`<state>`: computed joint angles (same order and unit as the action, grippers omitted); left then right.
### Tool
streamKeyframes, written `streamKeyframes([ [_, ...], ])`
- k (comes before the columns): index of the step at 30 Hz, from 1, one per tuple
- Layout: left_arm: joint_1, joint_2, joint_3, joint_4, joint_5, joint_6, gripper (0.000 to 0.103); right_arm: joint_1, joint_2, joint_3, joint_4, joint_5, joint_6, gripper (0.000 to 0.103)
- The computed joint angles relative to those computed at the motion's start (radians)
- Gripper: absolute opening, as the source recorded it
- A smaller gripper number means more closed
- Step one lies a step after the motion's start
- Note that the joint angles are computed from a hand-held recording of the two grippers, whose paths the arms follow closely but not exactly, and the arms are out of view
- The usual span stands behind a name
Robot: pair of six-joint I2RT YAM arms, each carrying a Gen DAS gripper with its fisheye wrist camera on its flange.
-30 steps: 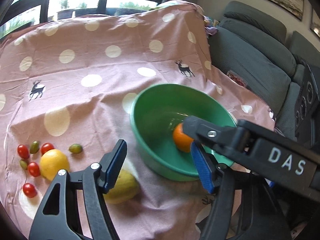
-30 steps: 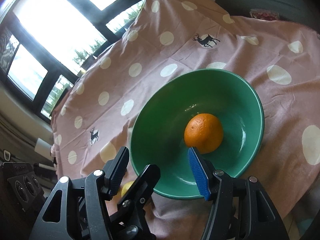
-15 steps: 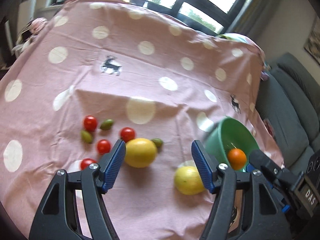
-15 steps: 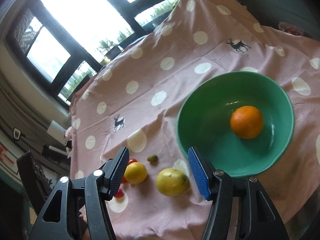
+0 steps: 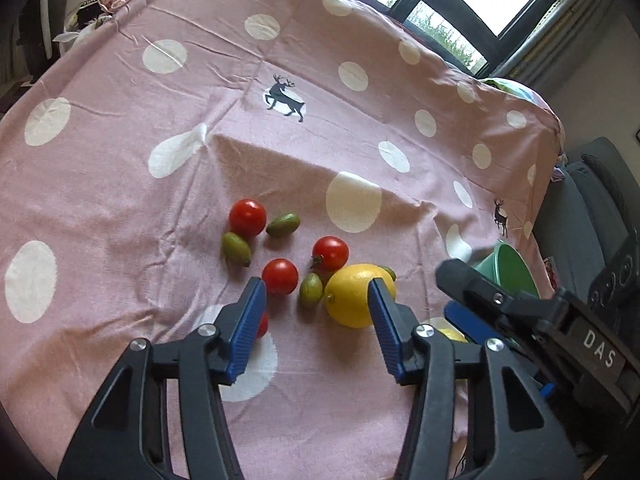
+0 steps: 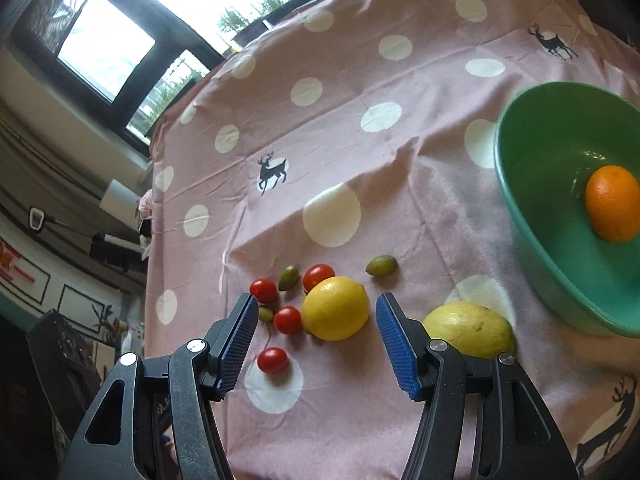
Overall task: Organize fruits
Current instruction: 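Move the right tool back to the lemon and close on it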
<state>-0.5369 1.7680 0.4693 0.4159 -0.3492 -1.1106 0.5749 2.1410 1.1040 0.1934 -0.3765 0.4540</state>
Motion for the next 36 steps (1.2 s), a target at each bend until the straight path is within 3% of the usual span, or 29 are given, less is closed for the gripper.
streamKeyframes([
  [4,0.02,0.086,0.052,0.038,0.052,0.059,0.04,0.025,0.073,0.124,-0.083,0.025,-0.006,0.062],
  [6,0.033,0.121,0.068,0.066,0.091,0.077,0.039,0.033,0.106,0.179,-0.119,0.04,-0.017,0.061],
  [9,0.05,0.156,0.092,0.086,0.143,0.098,0.039,0.033,0.168,0.268,-0.18,0.039,-0.018,0.051],
  [13,0.056,0.184,0.118,0.093,0.166,0.114,0.039,0.029,0.233,0.36,-0.265,0.061,-0.017,0.051],
  [19,0.049,0.205,0.131,0.108,0.151,0.129,0.039,0.032,0.265,0.405,-0.318,0.055,-0.05,0.051],
  [36,0.06,0.223,0.145,0.108,0.181,0.164,0.042,0.043,0.264,0.403,-0.327,0.067,-0.092,0.051],
])
